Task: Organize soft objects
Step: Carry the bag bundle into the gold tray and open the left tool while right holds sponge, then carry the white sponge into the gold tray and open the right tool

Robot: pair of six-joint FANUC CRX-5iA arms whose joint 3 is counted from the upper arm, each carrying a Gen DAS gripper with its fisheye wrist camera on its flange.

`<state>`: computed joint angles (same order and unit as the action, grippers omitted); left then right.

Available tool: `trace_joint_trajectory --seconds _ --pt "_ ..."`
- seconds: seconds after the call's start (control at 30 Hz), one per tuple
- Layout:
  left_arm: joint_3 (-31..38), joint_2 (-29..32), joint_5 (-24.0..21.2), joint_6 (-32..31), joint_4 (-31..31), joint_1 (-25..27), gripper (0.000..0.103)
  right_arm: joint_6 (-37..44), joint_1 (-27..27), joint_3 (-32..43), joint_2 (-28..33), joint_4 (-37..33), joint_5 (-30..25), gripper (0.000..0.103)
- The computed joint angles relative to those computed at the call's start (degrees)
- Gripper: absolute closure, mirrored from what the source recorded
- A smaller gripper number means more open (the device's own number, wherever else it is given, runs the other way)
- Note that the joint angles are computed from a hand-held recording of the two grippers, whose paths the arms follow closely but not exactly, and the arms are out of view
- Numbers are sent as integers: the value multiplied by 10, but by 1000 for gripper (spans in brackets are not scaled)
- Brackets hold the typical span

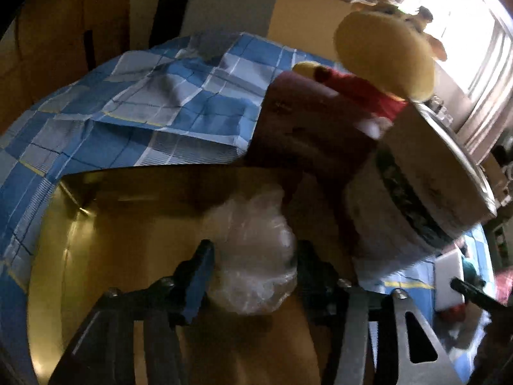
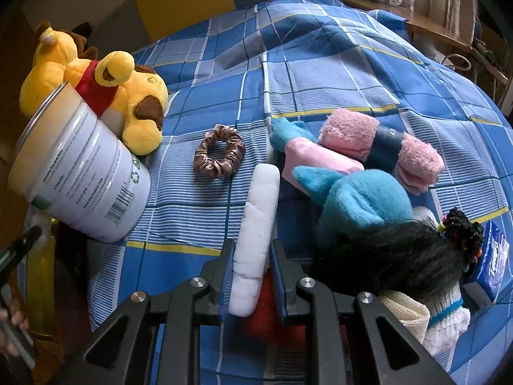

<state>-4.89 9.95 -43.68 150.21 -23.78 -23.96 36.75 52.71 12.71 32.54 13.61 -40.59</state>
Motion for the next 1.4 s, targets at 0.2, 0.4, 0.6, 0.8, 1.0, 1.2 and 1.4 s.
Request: trace_joint_trajectory --seconds 0.2,0.4,0.6,0.8,1.0,1.2,1.4 --pt "6 9 3 19 -5 2 17 3 0 -1 0 0 2 82" --pt "7 -5 -53 56 -40 -30 11 3 1 -1 0 3 4 82" --pt "-1 -35 -125 116 -119 -94 11 -14 2 -12 -5 15 15 83" --pt "-24 -76 -172 178 -179 -154 3 -45 -1 -19 -16 27 36 84" --pt "-32 -94 -221 201 -217 -195 3 -53 5 51 0 83 6 84" --pt "-36 -105 -264 216 -250 -229 3 -37 14 218 62 156 -69 84" --pt "-41 -110 -291 220 -255 -236 3 49 39 460 162 182 -127 84"
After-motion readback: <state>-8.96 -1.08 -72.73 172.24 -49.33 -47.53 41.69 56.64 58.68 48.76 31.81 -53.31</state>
